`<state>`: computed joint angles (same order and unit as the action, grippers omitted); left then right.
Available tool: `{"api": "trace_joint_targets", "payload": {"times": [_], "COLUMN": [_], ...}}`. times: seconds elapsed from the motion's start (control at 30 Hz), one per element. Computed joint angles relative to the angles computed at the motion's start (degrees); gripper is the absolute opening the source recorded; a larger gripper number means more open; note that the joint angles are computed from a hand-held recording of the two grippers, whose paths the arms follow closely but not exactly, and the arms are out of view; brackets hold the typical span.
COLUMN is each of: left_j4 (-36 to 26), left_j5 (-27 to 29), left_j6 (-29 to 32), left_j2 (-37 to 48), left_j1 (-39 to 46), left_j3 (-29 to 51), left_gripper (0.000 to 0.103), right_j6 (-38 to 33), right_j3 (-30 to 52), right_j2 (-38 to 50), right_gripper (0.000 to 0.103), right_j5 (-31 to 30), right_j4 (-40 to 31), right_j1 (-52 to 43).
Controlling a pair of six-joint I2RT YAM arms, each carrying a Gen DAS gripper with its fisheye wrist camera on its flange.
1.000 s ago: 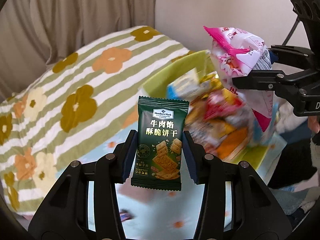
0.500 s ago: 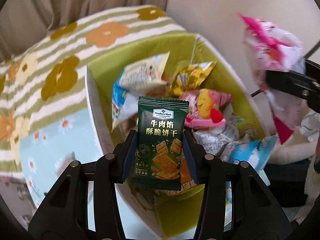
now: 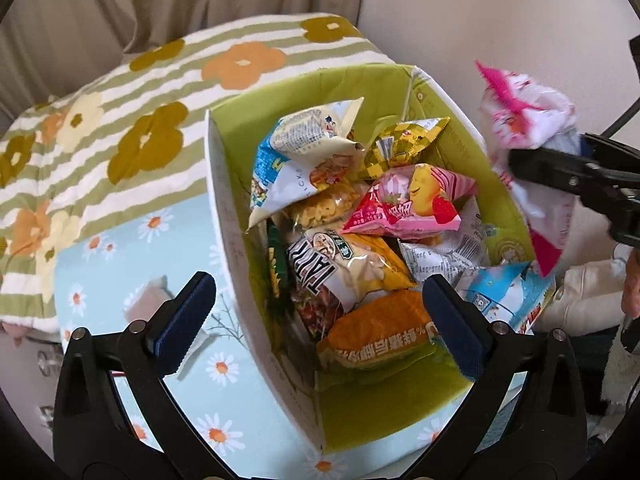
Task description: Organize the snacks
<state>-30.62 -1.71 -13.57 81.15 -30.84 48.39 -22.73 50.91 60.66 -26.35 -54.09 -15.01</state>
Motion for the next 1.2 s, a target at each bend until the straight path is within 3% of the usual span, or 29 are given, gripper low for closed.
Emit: {"api": "trace_joint_targets", "payload": {"times": [0.2, 0.27, 0.33, 0.37, 0.57, 0.9, 1.03, 1.2], "left_j4": [-0.14, -0.13, -0.49, -0.68, -3.06, -11.48, -14.06, -17.05], "left_j5": [-0.46, -0.56, -1.20, -1.70, -3.98, -11.14, -12.20, -11.12], "left_j6": [-2.55, -2.96, -3.56, -3.87, -7.37, -14.44, -15.36, -12.89], "left_j2": [-3.28, -4.57, -6.09, -7.23, -13.09, -23.94, -28.59, -35.38], "left_j1": [-0.09, 0.18, 0.11, 0.05, -0.44, -5.06, -5.08, -1.71], "left_j3": [-1.75, -2.54, -3.33, -3.99, -6.66, -9.05, -10.31, -11.64], "left_gripper": [0.102, 0.102, 0.102, 0.102, 0.102, 0.102, 0.102, 0.103], "right_j6": [1.40, 2.75, 3.05, 3.10, 1.38, -5.94, -5.16, 2.47], "right_j3": [-1.38, -3.02, -3.30, -3.13, -3.71, -0.08, 0.29, 0.92], "right_j2": [0.42, -1.77, -2.66, -2.77, -5.63, -7.69, -11.75, -16.33], "right_gripper": [0.057, 0.068, 0.099, 0.102, 0.102, 0.102, 0.102, 0.102], "right_j5": [0.55, 2.26, 1.42, 0.36, -0.94, -7.68, -7.37, -2.33], "right_j4": [1.70, 4.10, 4.46, 4.39, 4.92, -4.09, -5.11, -4.00], "right_j1": [3.24, 5.35, 5.33, 4.54, 1.91, -1.91, 0.46, 10.53]}}
